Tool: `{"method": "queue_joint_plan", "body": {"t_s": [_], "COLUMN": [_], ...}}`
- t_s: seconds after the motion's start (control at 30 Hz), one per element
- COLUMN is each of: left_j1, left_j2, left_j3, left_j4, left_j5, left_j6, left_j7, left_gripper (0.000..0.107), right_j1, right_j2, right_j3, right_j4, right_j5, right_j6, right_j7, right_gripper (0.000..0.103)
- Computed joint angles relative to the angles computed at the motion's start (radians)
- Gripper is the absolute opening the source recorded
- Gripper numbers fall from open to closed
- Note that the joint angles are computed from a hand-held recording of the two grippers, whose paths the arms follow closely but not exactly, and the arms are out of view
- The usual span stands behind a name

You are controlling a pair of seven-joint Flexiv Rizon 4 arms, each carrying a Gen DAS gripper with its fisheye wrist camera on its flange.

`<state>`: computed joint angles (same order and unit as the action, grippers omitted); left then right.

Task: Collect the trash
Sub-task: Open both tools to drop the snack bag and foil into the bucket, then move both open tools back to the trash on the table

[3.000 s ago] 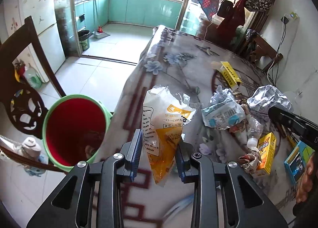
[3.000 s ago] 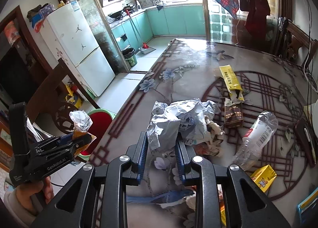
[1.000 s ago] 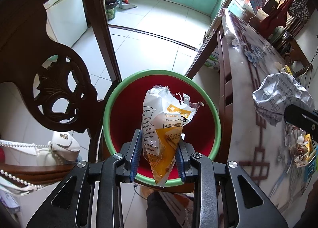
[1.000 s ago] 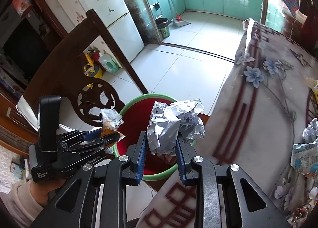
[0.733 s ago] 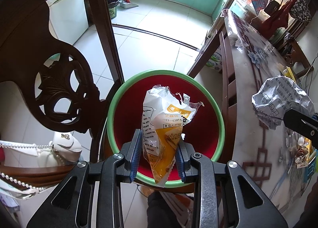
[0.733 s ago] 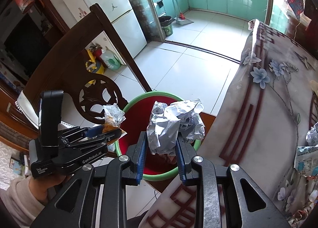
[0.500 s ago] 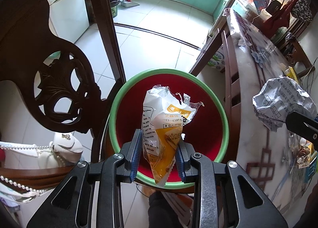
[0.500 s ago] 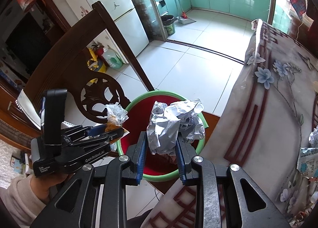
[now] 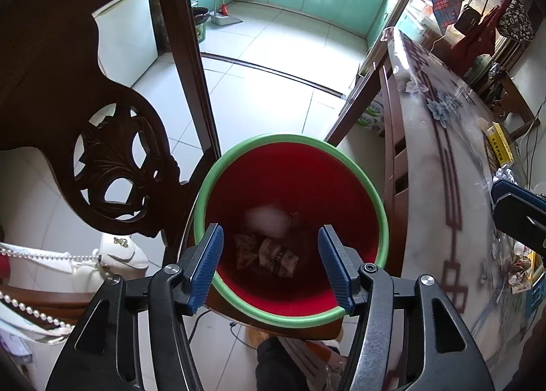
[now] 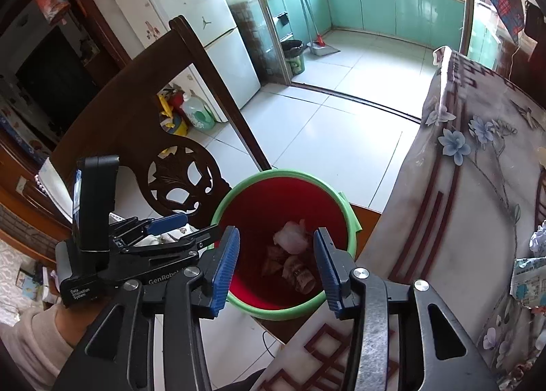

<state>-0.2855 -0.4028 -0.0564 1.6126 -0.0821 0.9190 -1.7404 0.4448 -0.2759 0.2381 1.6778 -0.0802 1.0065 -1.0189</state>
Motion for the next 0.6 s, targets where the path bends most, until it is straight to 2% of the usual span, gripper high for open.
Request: {"method": "queue_joint_plan", "body": {"t_s": [0.3, 0.6], "left_j1": [-0.018, -0.040], "left_j2": [0.014, 0.019], "left_j3": [-0.006, -0.017], "left_j4": [-0.003, -0.006], "left_j5": [0.015, 0.024], "left_j6": [0.025, 0.010], "left_j7": [0.008, 0.017], "left_gripper": [0.058, 0.059], "right_j1": [0.003, -0.015], "right_j2": [0.053, 0.139], "right_j3": [-0.006, -0.013], "right_j4": [0.049, 0.142], "right_j5": [-0.033, -0.070], "right_j6": [0.012, 0.034], "right_j7": [0.033, 0.105], "right_gripper": [0.044, 0.044]}}
